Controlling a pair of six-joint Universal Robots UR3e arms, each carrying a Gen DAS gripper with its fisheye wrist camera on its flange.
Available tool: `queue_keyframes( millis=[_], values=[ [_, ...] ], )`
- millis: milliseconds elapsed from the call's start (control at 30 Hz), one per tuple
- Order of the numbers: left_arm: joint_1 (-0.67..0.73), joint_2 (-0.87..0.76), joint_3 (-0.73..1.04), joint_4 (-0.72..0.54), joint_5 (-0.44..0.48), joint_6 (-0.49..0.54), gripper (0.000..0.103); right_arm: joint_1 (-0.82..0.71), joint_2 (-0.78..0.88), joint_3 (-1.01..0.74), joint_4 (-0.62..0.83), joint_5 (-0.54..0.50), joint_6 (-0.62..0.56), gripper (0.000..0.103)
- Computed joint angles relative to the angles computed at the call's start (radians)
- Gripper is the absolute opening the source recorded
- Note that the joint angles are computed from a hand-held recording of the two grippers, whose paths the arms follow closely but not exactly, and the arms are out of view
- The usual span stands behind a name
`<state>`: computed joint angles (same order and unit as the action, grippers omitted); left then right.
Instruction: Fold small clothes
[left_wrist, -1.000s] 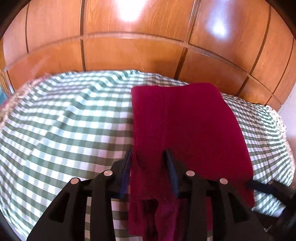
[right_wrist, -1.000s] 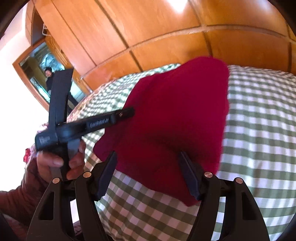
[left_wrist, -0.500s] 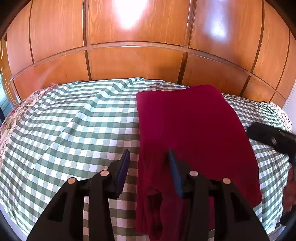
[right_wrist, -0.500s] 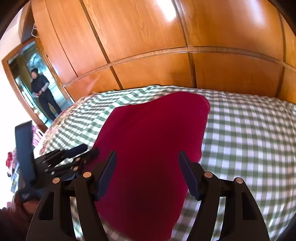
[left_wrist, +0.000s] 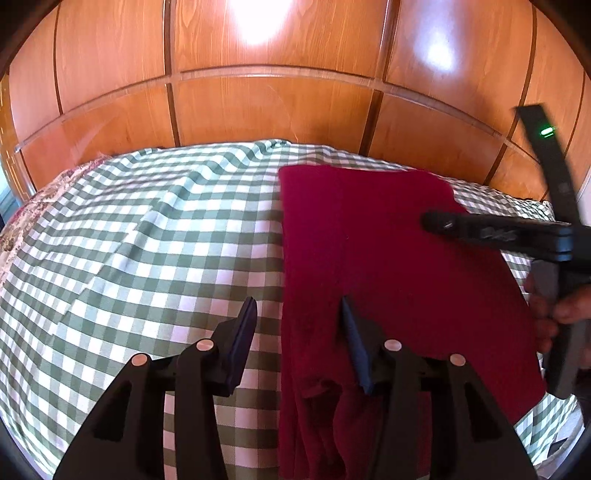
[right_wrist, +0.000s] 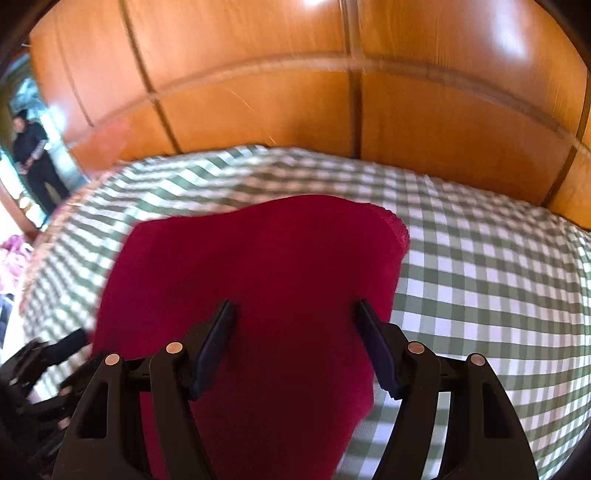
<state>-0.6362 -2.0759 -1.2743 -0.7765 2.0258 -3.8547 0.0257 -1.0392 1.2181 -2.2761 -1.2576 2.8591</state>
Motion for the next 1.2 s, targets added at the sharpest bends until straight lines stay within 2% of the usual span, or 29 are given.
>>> queue_keyframes(
  millis=[33,133,200,233,333,400,500,633,767,900,933,967,1000,1033,1067,1100,1133,1167,1200],
  values=[
    [0.004,0.001,-0.009,0.006,-0.005,-0.004,0.051,0.009,0.037,-0.026,0.000,-0.023,0.008,0.067],
    [0.022,0.019,-0.074,0.075,-0.030,-0.016,0.058,-0.025,0.055,-0.040,0.012,0.040,0.046,0.067],
    [0.034,0.034,-0.119,0.115,-0.044,-0.006,0.060,-0.056,0.022,0.004,-0.008,0.084,0.054,0.076],
    [0.041,0.042,-0.141,0.137,-0.056,-0.002,0.060,-0.076,-0.005,0.037,-0.018,0.108,0.062,0.077],
    [0.063,0.066,-0.217,0.223,-0.101,0.030,0.060,-0.175,-0.106,0.175,-0.008,0.260,0.056,0.078],
    [0.093,0.087,-0.273,0.280,-0.157,0.043,0.062,-0.251,-0.156,0.249,0.080,0.389,0.000,0.081],
    [0.150,0.116,-0.362,0.374,-0.263,0.038,0.068,-0.341,-0.204,0.329,0.293,0.548,-0.162,0.082],
    [0.204,0.138,-0.478,0.514,-0.374,0.024,0.069,-0.355,-0.181,0.376,0.419,0.604,-0.286,0.082],
    [0.213,0.130,-0.496,0.552,-0.397,0.032,0.069,-0.325,-0.086,0.313,0.351,0.647,-0.213,0.082],
    [0.199,0.118,-0.486,0.549,-0.376,0.047,0.068,-0.290,0.056,0.142,0.261,0.656,-0.053,0.082],
    [0.198,0.116,-0.484,0.550,-0.373,0.051,0.068,-0.294,0.087,0.115,0.221,0.673,-0.003,0.077],
    [0.198,0.113,-0.482,0.551,-0.372,0.051,0.069,-0.304,0.121,0.085,0.206,0.709,0.047,0.067],
    [0.200,0.108,-0.482,0.560,-0.376,0.051,0.069,-0.310,0.152,0.068,0.173,0.735,0.094,0.037],
    [0.203,0.103,-0.481,0.567,-0.385,0.054,0.069,-0.297,0.175,0.038,0.116,0.679,0.144,0.034],
    [0.199,0.097,-0.472,0.560,-0.378,0.053,0.069,-0.274,0.193,-0.004,0.109,0.606,0.150,0.033],
    [0.195,0.095,-0.465,0.553,-0.370,0.057,0.069,-0.269,0.188,-0.004,0.099,0.584,0.120,0.033],
    [0.196,0.095,-0.467,0.555,-0.370,0.061,0.069,-0.266,0.175,0.005,0.089,0.578,0.110,0.034],
    [0.198,0.095,-0.471,0.561,-0.375,0.062,0.069,-0.276,0.165,0.020,0.094,0.604,0.108,0.049],
    [0.202,0.098,-0.480,0.571,-0.383,0.060,0.069,-0.300,0.145,0.060,0.096,0.644,0.125,0.082]
  ],
)
